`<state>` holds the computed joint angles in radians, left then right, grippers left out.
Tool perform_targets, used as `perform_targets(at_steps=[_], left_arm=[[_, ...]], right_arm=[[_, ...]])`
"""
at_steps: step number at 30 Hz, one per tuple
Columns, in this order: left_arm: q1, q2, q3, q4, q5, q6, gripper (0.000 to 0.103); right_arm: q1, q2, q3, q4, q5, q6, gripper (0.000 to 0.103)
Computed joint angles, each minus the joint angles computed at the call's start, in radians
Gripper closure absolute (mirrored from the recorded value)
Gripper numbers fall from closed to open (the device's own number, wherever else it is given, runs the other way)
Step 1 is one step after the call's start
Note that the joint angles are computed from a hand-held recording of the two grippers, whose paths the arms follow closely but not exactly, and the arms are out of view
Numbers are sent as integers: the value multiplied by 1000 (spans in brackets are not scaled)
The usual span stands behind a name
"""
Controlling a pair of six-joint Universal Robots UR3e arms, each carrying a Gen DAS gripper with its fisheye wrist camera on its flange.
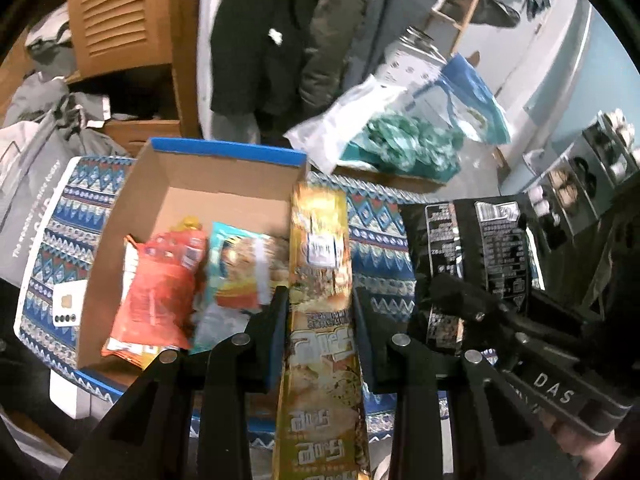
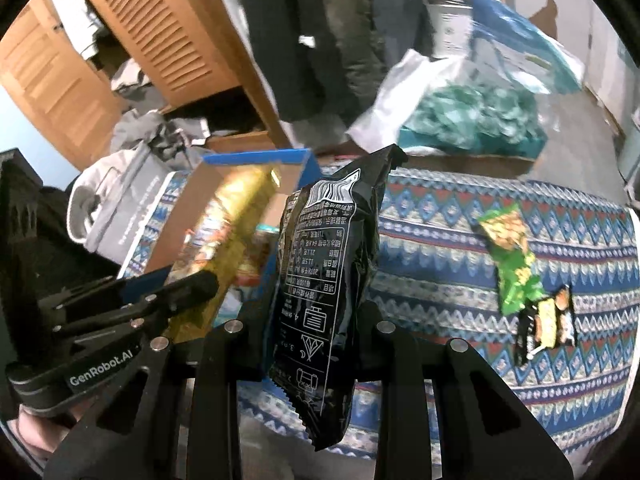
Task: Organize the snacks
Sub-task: 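Carry the yellow bar and black bag over the box and open both tools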
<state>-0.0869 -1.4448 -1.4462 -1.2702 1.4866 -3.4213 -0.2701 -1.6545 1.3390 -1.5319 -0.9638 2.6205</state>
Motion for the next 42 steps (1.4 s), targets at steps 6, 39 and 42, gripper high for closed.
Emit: perform_targets(at_steps=[6,39,42], left_arm=[[127,85,-74,7,-43,58,88],[583,290,-321,-56,-173,229,48],[575,287,-311,-58,-168,219,37]], right_arm=[[135,74,-57,-79,-31,96,77],[508,475,-325,-259,-200,360,52],[490,454,-319,-260,-191,358,46]])
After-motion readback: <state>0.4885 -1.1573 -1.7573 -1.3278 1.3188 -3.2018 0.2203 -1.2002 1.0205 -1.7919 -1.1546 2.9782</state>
